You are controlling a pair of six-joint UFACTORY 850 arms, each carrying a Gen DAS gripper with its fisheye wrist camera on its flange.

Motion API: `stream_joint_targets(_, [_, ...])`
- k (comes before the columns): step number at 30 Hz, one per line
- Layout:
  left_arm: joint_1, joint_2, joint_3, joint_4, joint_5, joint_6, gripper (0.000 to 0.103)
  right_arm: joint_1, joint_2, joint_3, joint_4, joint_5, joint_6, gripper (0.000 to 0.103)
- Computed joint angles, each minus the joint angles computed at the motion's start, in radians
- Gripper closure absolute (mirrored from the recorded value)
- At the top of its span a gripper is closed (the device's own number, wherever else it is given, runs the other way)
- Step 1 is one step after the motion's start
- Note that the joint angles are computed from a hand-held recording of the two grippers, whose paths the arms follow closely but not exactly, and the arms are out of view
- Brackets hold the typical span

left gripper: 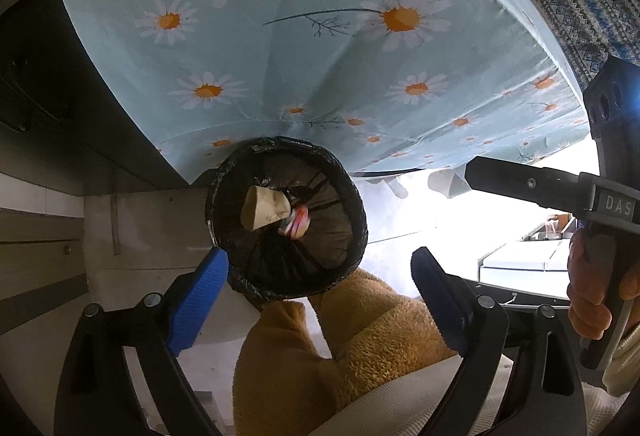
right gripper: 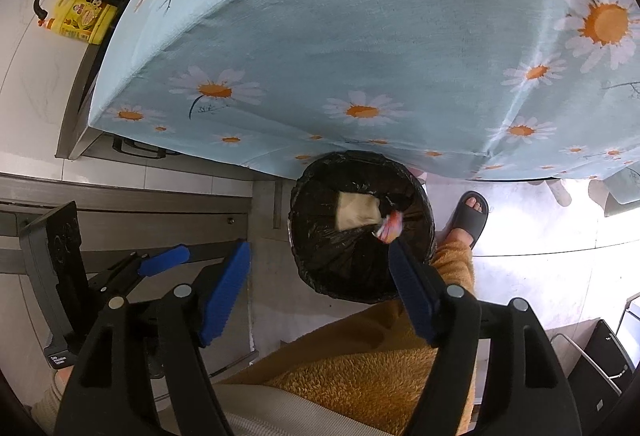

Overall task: Collect trash
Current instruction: 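Open the right gripper to drop the wrappers into the bin, then reach the right gripper to the foil-wrapped item and close on it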

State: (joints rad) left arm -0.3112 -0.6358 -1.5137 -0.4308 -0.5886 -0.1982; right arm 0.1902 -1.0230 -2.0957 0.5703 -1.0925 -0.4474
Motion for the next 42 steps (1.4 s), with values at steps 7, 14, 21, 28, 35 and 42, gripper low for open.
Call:
stream_joint_targets(7, [0.003,0.017,0.006,0.030,0.017,-0.034,0.013,-0.003,0.029,0.023,-0.007,0.038,-0.009,0.031])
stream_joint_targets(14, [0.008,0.060,0.007,0.092,0.033,-0.082,0.013,-0.001,0.094,0.096,-0.041,0.119,-0.025,0.024])
stream_joint_targets(21, [0.010,0.104,-0.008,0.155,0.038,-0.131,0.007,-0.015,0.162,0.152,0.009,0.139,-0.066,0.022])
stream_joint_targets(28, [0.008,0.146,-0.041,0.243,0.046,-0.179,0.007,-0.029,0.234,0.190,0.040,0.200,-0.110,0.016])
stream_joint_targets(35, [0.004,0.153,-0.099,0.334,0.051,-0.215,0.007,-0.050,0.268,0.169,0.096,0.250,-0.143,0.008])
stream_joint_targets(42, [0.011,0.116,-0.201,0.391,0.035,-0.247,0.007,-0.067,0.209,0.007,0.112,0.231,-0.144,0.005])
